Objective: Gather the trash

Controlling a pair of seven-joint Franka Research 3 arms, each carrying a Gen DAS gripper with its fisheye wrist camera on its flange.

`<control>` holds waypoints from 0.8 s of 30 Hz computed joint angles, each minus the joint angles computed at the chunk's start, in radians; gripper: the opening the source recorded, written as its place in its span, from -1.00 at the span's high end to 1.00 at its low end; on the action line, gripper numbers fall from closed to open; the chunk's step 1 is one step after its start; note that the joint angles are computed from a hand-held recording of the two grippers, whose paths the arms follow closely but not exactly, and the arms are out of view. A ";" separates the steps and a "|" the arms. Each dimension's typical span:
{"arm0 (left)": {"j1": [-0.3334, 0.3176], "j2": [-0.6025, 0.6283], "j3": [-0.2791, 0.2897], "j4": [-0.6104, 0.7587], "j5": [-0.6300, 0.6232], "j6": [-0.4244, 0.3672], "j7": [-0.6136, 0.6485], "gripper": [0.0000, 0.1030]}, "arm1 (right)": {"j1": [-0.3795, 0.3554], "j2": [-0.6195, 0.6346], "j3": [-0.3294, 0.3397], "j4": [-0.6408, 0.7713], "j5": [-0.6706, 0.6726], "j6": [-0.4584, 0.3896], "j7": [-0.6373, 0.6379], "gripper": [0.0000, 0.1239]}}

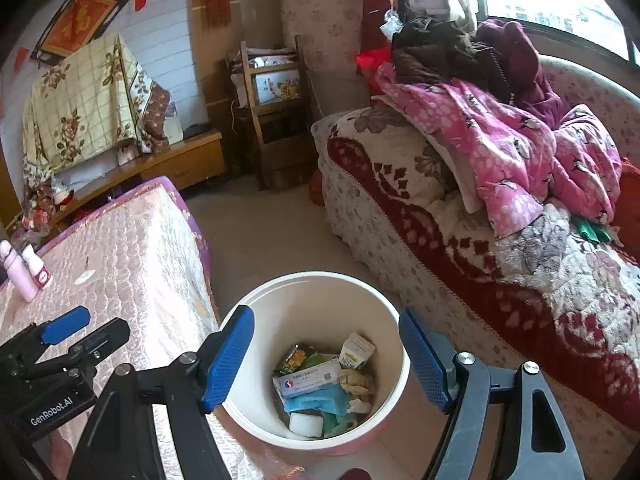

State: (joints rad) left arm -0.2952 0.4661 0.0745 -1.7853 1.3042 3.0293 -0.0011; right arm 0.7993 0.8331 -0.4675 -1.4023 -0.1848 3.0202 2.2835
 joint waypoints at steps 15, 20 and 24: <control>0.035 -0.027 -0.037 0.005 0.151 0.003 -0.131 -0.44 | 0.110 -0.017 -0.134 -0.060 0.020 0.051 0.042 -0.26; 0.044 -0.031 -0.048 0.004 0.172 0.006 -0.141 -0.44 | 0.107 -0.020 -0.131 -0.062 0.034 0.048 0.032 -0.26; 0.051 -0.030 -0.054 0.003 0.163 0.013 -0.126 -0.44 | 0.107 -0.019 -0.131 -0.061 0.037 0.045 0.027 -0.26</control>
